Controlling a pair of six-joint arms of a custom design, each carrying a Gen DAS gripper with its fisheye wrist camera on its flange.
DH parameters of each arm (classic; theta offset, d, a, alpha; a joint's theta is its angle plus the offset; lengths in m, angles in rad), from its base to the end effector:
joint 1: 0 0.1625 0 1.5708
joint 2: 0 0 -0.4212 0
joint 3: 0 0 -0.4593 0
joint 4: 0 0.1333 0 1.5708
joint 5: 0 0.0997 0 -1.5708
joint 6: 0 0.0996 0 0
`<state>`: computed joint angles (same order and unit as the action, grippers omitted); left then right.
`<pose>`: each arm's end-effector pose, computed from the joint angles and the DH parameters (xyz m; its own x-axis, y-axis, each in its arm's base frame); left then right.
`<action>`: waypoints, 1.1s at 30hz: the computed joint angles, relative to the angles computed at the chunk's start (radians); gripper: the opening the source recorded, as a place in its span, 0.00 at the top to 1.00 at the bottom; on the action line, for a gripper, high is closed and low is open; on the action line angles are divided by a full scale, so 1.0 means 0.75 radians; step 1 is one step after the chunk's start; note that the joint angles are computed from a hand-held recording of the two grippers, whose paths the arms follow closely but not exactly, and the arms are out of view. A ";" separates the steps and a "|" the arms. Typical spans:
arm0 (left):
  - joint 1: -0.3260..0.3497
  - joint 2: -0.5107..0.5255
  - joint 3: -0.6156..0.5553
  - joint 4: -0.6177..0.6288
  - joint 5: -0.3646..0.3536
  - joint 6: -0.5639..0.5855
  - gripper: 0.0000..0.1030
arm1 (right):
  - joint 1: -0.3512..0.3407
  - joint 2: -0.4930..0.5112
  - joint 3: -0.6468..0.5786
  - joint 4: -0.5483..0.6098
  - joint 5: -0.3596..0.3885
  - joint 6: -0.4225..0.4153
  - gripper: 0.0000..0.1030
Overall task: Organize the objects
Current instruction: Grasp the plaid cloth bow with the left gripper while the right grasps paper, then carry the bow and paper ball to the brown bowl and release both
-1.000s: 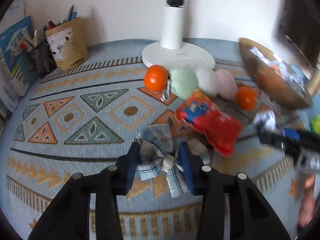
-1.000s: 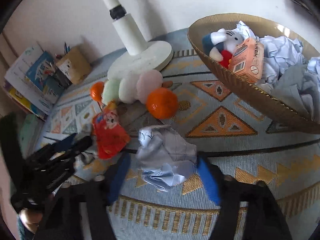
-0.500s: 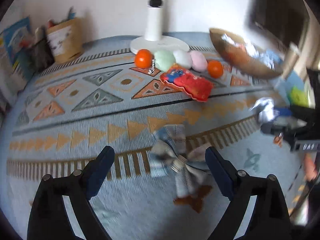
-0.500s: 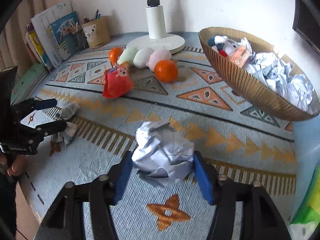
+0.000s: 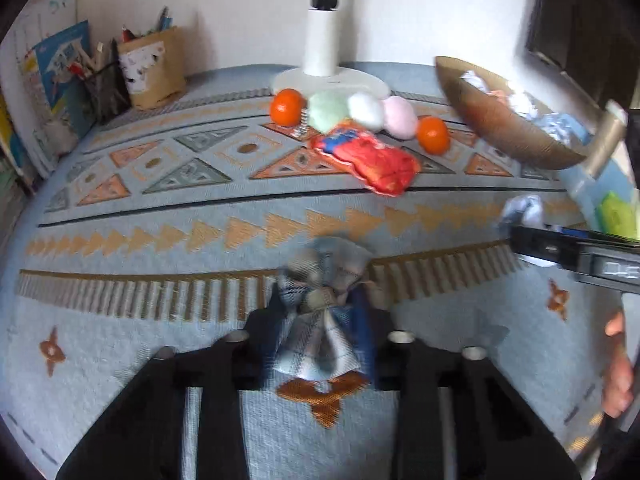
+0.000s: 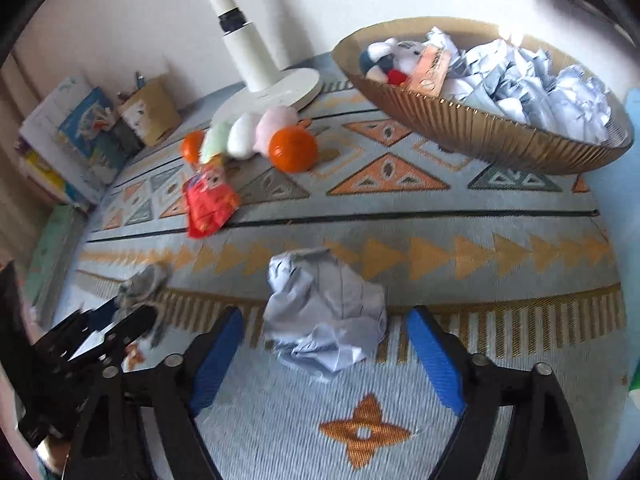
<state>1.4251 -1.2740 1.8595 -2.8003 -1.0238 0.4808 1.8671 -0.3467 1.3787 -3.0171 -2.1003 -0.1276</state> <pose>0.0907 -0.6569 0.3033 -0.7357 0.2019 -0.6465 0.5147 0.7871 -0.3400 0.3006 -0.7004 -0.1272 -0.8436 -0.1685 0.5098 -0.3777 0.8611 -0.3404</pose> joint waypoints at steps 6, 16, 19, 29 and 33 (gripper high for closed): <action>-0.019 -0.020 0.015 0.018 -0.039 -0.020 0.76 | 0.010 -0.025 0.059 -0.095 0.059 -0.102 0.51; -0.209 0.070 -0.121 -0.022 -0.206 0.072 0.76 | 0.059 -0.219 0.180 -0.408 0.012 -0.261 0.50; -0.256 0.197 -0.235 -0.051 -0.221 0.117 0.76 | 0.051 -0.247 0.135 -0.535 -0.030 -0.261 0.50; -0.261 0.560 -0.625 0.090 -0.305 0.117 0.68 | -0.032 -0.105 -0.267 -0.409 -0.113 -0.151 0.50; -0.254 0.620 -0.701 0.159 -0.272 0.104 0.39 | -0.038 -0.022 -0.409 -0.323 -0.180 -0.162 0.29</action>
